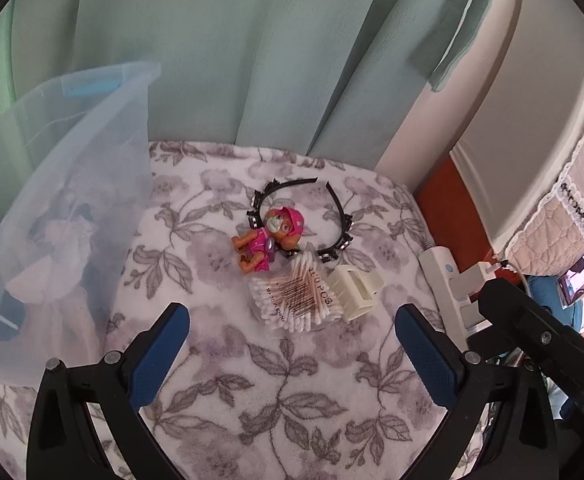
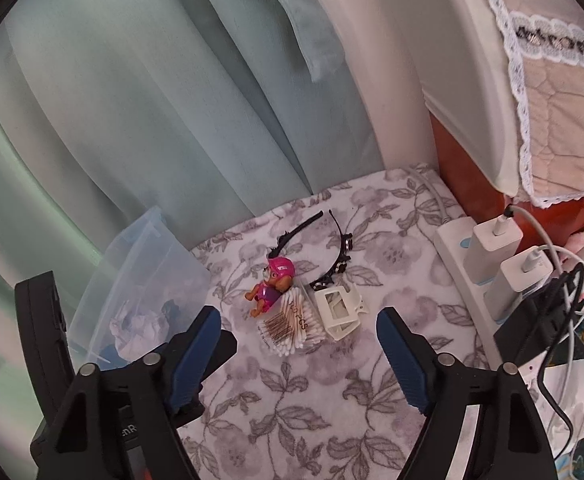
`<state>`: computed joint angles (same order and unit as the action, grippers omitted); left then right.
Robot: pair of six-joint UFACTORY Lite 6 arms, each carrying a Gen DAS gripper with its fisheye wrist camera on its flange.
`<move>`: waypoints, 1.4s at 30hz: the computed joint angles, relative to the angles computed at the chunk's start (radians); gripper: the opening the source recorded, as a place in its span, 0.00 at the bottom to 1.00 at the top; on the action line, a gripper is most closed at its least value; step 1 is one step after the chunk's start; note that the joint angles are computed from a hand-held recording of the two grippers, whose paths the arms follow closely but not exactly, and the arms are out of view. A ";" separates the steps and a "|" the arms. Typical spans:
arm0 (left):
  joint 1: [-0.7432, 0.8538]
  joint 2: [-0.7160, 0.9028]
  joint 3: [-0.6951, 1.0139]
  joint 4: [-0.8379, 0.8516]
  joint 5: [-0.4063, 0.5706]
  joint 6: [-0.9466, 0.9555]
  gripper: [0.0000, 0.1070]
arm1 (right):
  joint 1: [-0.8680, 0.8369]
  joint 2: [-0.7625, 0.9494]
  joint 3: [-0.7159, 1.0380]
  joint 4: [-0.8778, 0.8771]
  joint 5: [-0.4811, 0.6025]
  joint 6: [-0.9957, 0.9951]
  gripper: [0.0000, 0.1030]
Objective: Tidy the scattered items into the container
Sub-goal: 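Withdraw both grippers from the box toward the cotton swabs and white clip, then grasp the cotton swab bag with the left gripper while the right grasps the white clip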
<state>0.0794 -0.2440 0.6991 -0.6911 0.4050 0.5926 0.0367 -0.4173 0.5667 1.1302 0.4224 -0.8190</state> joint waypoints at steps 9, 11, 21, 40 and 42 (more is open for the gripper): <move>-0.008 0.165 0.027 -0.125 -0.058 0.128 0.95 | 0.000 0.184 0.036 0.188 -0.023 -0.215 0.74; -0.011 0.202 0.036 -0.159 -0.070 0.163 0.95 | 0.000 0.227 0.049 0.227 -0.027 -0.261 0.73; -0.035 0.371 0.102 -0.285 -0.119 0.293 0.94 | -0.003 0.433 0.137 0.350 -0.034 -0.421 0.68; -0.055 0.550 0.203 -0.438 -0.138 0.492 0.87 | 0.015 0.715 0.311 0.420 -0.014 -0.530 0.67; -0.062 0.555 0.203 -0.476 -0.148 0.539 0.87 | 0.017 0.738 0.327 0.423 -0.012 -0.534 0.67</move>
